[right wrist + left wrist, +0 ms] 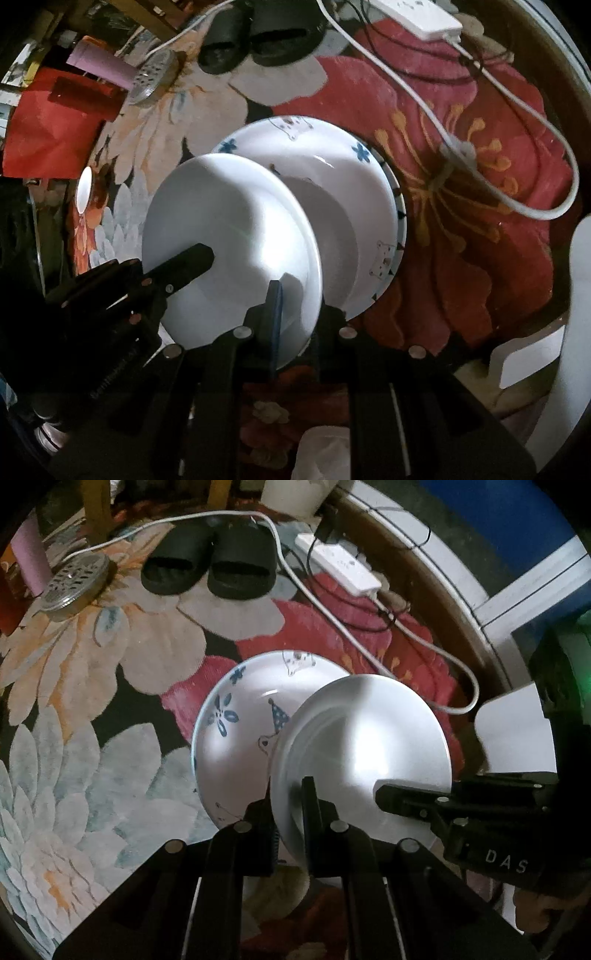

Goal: Organize plates and bowls
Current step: 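Carry the white bowl with the right tool over the plate stack, then lower the bowl onto the white plate and open the right tool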

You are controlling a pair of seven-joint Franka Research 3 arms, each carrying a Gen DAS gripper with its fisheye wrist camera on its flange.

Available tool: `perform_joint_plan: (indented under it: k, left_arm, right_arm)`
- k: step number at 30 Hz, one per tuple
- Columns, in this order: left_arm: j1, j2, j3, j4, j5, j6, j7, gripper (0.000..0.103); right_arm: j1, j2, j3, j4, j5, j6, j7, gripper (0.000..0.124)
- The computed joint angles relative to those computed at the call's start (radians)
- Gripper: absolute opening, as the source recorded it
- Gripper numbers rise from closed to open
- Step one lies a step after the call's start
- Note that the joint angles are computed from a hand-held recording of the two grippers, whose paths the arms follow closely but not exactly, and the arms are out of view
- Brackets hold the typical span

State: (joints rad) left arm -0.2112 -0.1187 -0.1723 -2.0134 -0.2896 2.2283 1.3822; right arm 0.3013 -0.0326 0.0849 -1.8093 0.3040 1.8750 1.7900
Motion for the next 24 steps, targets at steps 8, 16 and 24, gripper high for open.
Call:
perform_joint_plan:
  k: [8,16,24]
  left_arm:
    - [0.003,0.015,-0.002,0.004,-0.009,-0.029,0.017,0.012]
    - [0.008,-0.020,0.007,-0.011,-0.029,-0.008,0.010,0.059]
    - [0.021,-0.048,0.016,-0.039,0.017,0.041,-0.052,0.099]
  right_arm:
    - [-0.006,0.006,-0.005,-0.029,0.014,0.008,0.003,0.014]
    - [-0.016,-0.010,-0.010,-0.051,-0.009,0.051,0.022,0.014]
    - [-0.014,-0.008,-0.005,-0.032,-0.047,0.045,0.022,0.017]
